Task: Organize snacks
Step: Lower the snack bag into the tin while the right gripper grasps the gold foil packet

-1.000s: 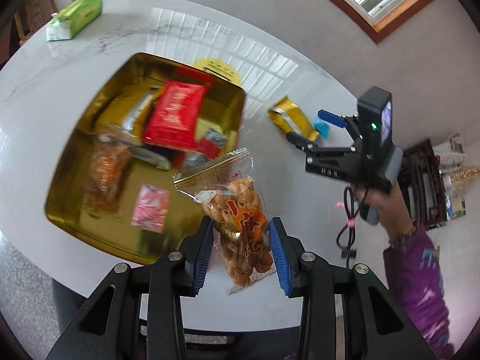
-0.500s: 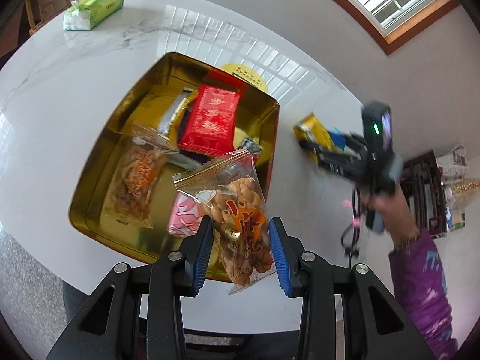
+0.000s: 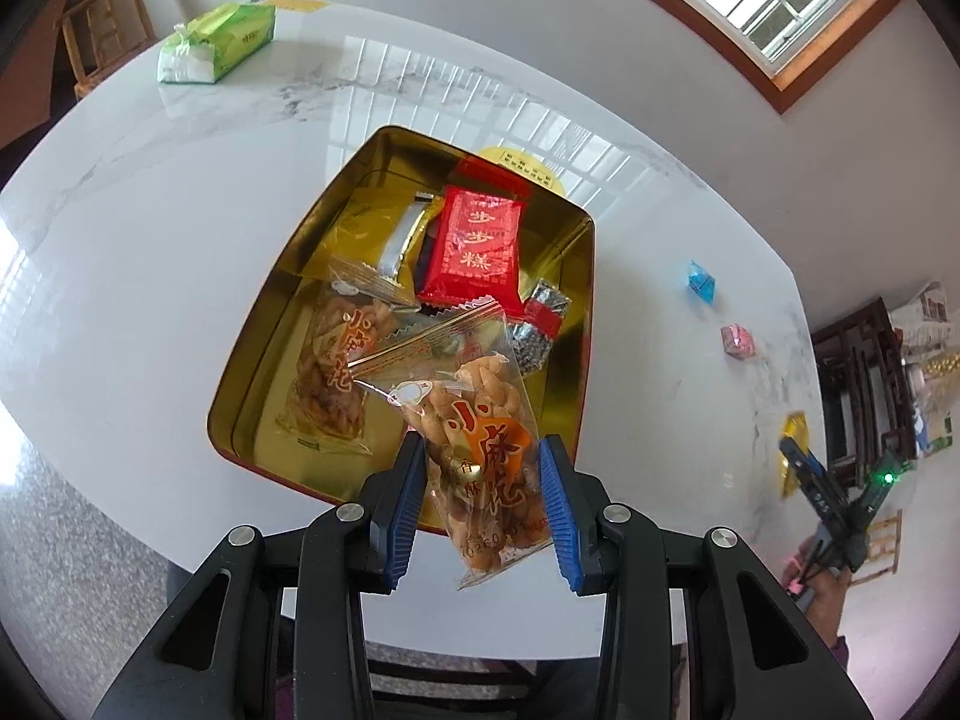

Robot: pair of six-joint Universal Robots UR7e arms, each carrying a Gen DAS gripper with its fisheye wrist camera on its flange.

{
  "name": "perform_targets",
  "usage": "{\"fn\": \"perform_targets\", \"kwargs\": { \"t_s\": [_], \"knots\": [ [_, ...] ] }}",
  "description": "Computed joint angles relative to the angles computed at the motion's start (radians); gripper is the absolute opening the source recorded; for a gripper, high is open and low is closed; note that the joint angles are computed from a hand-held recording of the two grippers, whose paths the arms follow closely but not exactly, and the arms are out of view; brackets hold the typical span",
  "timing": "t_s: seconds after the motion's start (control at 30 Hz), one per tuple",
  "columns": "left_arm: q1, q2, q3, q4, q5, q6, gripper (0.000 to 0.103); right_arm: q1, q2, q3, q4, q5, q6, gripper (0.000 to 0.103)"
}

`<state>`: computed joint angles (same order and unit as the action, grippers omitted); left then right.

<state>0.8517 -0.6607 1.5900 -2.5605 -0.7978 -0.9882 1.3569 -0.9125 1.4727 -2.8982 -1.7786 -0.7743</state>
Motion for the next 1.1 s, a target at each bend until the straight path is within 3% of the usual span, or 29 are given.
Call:
{"fn": "perform_targets", "kwargs": {
  "t_s": [0.33,0.53,0.73,1.1],
  "knots": [
    [0.026,0.049,-0.065,-0.007,0.019,0.092,0.039,-0.035,-0.002,0.029,-0.093,-0.001,0.06,0.054],
    [0.034,0.09,-0.114,0.032,0.048,0.126,0.039,-0.054,-0.015,0.031,-0.085,0.012,0.062,0.054],
    [0.026,0.134,-0.149,0.087,0.129,0.158,0.039,-0.053,-0.011,0.024,-0.08,0.004,0.081,0.054],
    [0.03,0.173,-0.171,0.101,0.158,0.192,0.04,-0.044,0.001,0.017,-0.083,-0.02,0.074,0.054]
  ]
}}
